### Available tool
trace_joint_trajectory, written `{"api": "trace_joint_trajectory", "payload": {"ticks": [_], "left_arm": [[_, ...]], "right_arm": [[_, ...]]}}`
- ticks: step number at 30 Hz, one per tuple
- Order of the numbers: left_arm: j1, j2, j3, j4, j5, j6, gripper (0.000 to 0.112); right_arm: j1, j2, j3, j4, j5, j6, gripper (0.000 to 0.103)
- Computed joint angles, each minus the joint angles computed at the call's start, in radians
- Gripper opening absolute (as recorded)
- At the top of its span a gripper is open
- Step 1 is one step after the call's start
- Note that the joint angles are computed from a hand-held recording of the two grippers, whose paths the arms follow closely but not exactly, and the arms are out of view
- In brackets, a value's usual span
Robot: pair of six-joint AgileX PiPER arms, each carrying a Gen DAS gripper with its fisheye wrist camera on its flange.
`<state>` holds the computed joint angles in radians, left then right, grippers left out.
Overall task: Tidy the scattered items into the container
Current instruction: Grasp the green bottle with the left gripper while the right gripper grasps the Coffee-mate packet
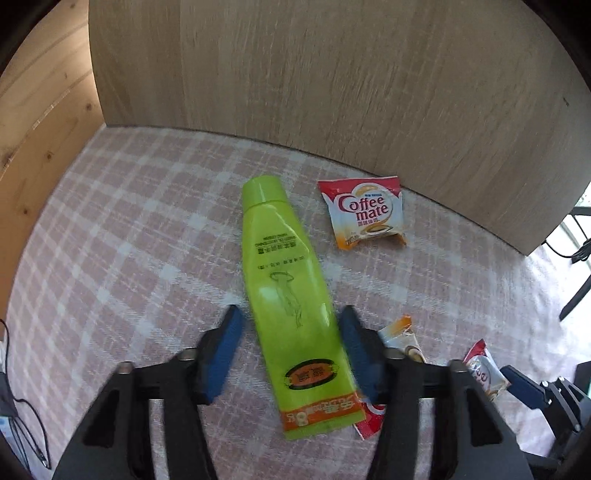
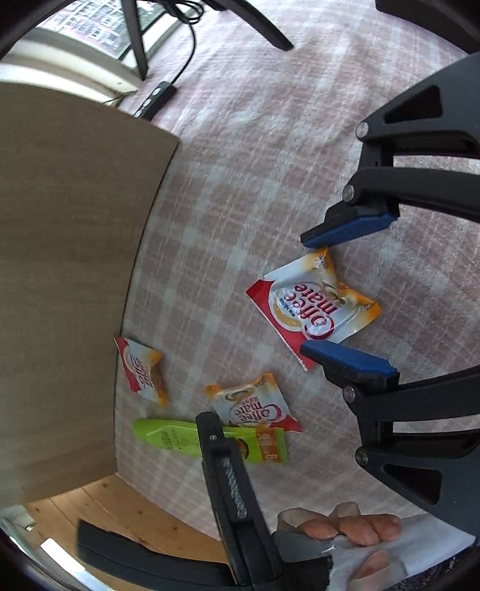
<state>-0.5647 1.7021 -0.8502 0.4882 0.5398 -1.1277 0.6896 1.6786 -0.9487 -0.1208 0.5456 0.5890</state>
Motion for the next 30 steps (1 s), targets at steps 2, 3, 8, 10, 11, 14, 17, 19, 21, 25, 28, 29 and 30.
{"api": "trace_joint_trajectory", "payload": {"ticks": [2, 3, 8, 10, 11, 14, 17, 19, 21, 25, 28, 29, 30], "left_arm": [[-0.004, -0.004, 0.013, 0.001, -0.02, -0.001, 0.042], [-0.001, -0.011, 0.025, -0.009, -0.043, 0.012, 0.041], [0.057, -0.074, 0.115, -0.141, -0.157, 0.121, 0.041], [0.083, -0.104, 0.15, -0.195, -0.181, 0.175, 0.041], [0.089, -0.124, 0.17, -0.185, -0.183, 0.168, 0.041], [0.109, -0.185, 0.221, -0.199, -0.189, 0.188, 0.04], [0.105, -0.265, 0.277, -0.174, -0.171, 0.178, 0.04], [0.072, -0.309, 0.293, -0.108, -0.138, 0.117, 0.037], [0.069, -0.334, 0.284, -0.149, -0.111, 0.178, 0.008], [0.038, -0.273, 0.191, -0.091, -0.072, 0.157, 0.0], [0.095, -0.25, 0.197, -0.209, -0.126, 0.271, 0.0], [0.117, -0.244, 0.201, -0.247, -0.141, 0.315, 0.0], [0.135, -0.238, 0.205, -0.29, -0.155, 0.37, 0.002]], "right_arm": [[0.026, 0.006, -0.005, -0.071, 0.009, 0.069, 0.026], [0.031, 0.008, -0.006, -0.077, 0.009, 0.075, 0.026], [0.025, -0.01, 0.016, -0.038, -0.019, 0.06, 0.025], [0.011, -0.033, 0.038, -0.001, -0.04, 0.024, 0.024], [0.006, -0.05, 0.051, 0.006, -0.05, 0.021, 0.024], [-0.021, -0.112, 0.096, 0.055, -0.078, -0.041, 0.024], [-0.042, -0.164, 0.125, 0.093, -0.081, -0.081, 0.023], [-0.071, -0.187, 0.129, 0.149, -0.076, -0.15, 0.023], [-0.071, -0.249, 0.177, 0.139, -0.071, -0.139, 0.023], [-0.066, -0.337, 0.222, 0.098, -0.041, -0.081, 0.023], [-0.082, -0.416, 0.255, 0.084, 0.003, -0.062, 0.023], [-0.09, -0.43, 0.262, 0.089, 0.011, -0.068, 0.023], [-0.095, -0.437, 0.266, 0.086, 0.014, -0.067, 0.023]]}}
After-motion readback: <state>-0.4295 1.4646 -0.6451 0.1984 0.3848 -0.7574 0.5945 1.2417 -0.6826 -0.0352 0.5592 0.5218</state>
